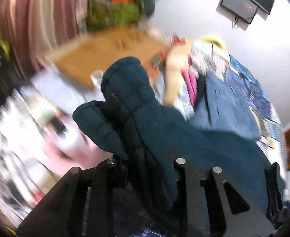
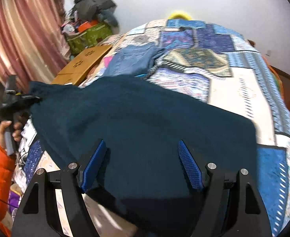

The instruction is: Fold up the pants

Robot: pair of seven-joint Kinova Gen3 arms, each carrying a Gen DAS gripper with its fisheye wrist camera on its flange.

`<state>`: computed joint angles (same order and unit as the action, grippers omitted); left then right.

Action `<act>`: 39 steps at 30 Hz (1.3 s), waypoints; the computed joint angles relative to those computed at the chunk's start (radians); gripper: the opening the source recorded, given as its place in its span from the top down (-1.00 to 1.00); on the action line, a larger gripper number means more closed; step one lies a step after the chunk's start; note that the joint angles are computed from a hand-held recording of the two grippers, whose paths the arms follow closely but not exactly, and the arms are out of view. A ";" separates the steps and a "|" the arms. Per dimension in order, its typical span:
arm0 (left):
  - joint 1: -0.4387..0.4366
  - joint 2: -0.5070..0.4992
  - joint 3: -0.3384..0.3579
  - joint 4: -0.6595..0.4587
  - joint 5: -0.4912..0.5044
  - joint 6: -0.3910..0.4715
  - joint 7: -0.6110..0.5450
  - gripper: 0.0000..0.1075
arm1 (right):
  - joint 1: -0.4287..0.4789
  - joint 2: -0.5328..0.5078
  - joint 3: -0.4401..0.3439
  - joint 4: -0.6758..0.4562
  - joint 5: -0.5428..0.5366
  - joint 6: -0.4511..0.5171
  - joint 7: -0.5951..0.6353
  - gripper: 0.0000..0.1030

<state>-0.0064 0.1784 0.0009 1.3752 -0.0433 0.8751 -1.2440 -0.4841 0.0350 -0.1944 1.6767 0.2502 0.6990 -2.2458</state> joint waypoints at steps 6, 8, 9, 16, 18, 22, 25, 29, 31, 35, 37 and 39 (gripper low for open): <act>0.142 -0.067 -0.036 -0.046 -0.206 -0.035 0.052 0.54 | 0.051 -0.085 0.008 0.094 0.025 0.006 -0.090 -0.41; 0.123 -0.076 0.035 -0.072 -0.240 -0.036 0.061 0.55 | 0.077 -0.104 0.020 0.130 -0.033 -0.025 -0.069 -0.41; 0.139 -0.080 0.047 -0.087 -0.251 -0.042 0.059 0.55 | 0.088 -0.106 0.027 0.140 -0.071 -0.038 -0.041 -0.41; 0.236 -0.046 0.121 -0.225 -0.184 -0.060 -0.044 0.58 | 0.128 -0.103 0.035 0.187 -0.204 -0.110 0.082 -0.47; 0.252 -0.007 0.156 -0.305 -0.118 -0.035 -0.100 0.59 | 0.135 -0.109 0.044 0.206 -0.251 -0.135 0.123 -0.47; 0.298 0.086 0.170 -0.465 0.027 0.040 -0.181 0.60 | 0.147 -0.115 0.043 0.221 -0.284 -0.153 0.162 -0.47; 0.346 0.166 0.182 -0.578 0.086 0.114 -0.203 0.60 | 0.152 -0.120 0.045 0.228 -0.305 -0.161 0.186 -0.47; 0.433 0.273 0.182 -0.705 0.111 0.259 -0.230 0.60 | 0.157 -0.129 0.056 0.242 -0.351 -0.175 0.230 -0.47; 0.465 0.316 0.181 -0.753 0.127 0.334 -0.252 0.60 | 0.159 -0.133 0.062 0.248 -0.377 -0.178 0.254 -0.47; 0.529 0.364 0.162 -0.782 0.125 0.443 -0.292 0.60 | 0.166 -0.135 0.059 0.250 -0.389 -0.178 0.264 -0.47; 0.553 0.391 0.155 -0.813 0.119 0.505 -0.295 0.60 | 0.167 -0.140 0.057 0.252 -0.391 -0.176 0.266 -0.47; 0.571 0.417 0.147 -0.862 0.116 0.569 -0.295 0.59 | 0.170 -0.145 0.054 0.253 -0.388 -0.173 0.262 -0.47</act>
